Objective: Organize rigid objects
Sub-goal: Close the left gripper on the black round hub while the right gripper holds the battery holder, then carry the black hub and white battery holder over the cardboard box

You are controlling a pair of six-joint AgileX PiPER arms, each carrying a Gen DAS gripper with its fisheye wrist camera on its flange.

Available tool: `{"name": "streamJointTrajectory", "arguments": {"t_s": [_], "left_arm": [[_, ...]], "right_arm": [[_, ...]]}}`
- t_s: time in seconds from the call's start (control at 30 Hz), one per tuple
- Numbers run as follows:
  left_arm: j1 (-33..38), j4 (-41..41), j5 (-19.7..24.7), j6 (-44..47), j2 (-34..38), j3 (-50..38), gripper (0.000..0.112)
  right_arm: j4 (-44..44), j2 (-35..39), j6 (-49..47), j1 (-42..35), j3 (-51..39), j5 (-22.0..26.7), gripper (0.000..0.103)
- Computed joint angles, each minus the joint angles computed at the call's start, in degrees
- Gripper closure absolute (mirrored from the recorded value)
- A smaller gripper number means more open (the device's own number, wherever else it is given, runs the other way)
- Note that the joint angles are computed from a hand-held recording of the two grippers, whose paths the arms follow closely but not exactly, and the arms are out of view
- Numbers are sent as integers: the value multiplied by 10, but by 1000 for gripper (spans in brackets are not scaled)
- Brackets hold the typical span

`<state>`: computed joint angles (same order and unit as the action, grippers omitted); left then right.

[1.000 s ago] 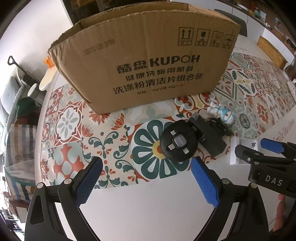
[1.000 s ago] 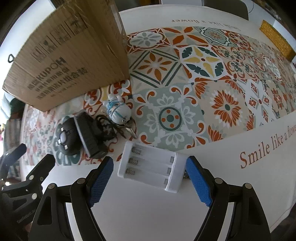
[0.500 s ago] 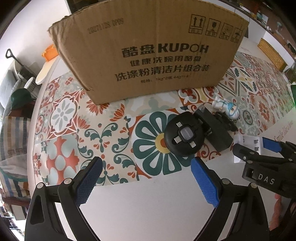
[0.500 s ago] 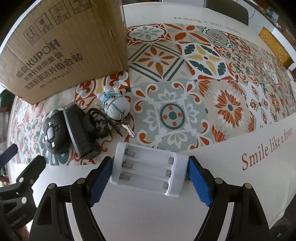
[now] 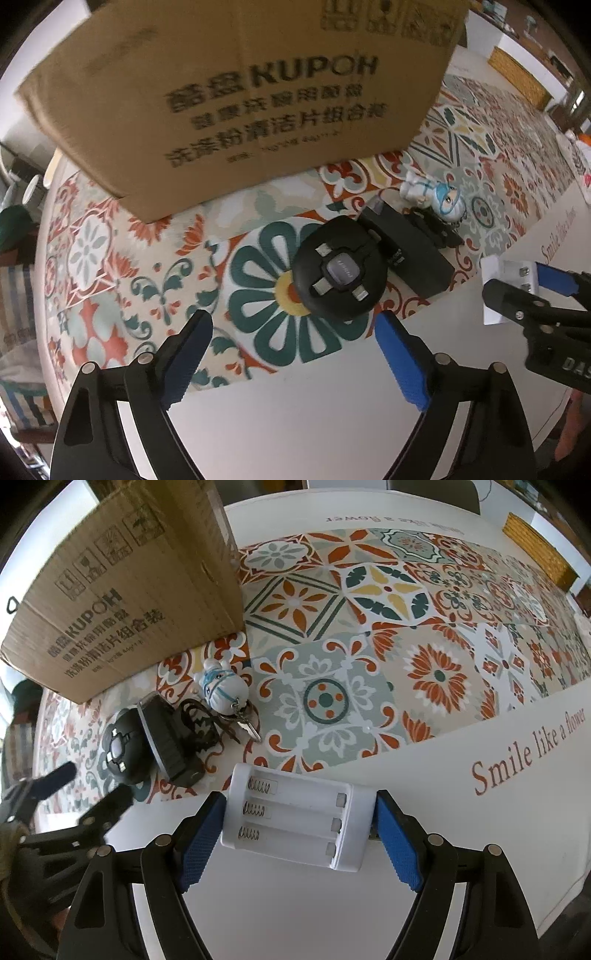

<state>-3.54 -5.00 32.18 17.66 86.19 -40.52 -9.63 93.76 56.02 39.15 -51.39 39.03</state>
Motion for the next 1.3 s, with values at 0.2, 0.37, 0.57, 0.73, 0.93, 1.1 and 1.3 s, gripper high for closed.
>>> {"name": "streamJointTrajectory", "arguments": {"t_s": [0.2,0.37,0.57,0.73,0.93,1.1,1.3], "left_arm": [[-31,-11,-12,-2,30,-18,32],[-46,-21,-20,0,54,-30,41],[-70,-16,-42,-26,64,-34,57],[-64,-42,-47,-5,68,-36,57],[-33,-89,-33,45,33,-14,57],[-10,-100,-12,60,-24,9,57],[56,-126,47,98,-108,16,57]], "right_arm": [[8,-20,-6,-14,13,3,23],[-1,-19,14,-10,13,3,23],[-5,-26,25,-5,19,4,23],[-13,-26,30,3,11,4,23],[-20,-32,37,19,0,11,23],[-35,-47,48,41,-9,26,23],[-49,-63,38,62,-34,48,23]]}}
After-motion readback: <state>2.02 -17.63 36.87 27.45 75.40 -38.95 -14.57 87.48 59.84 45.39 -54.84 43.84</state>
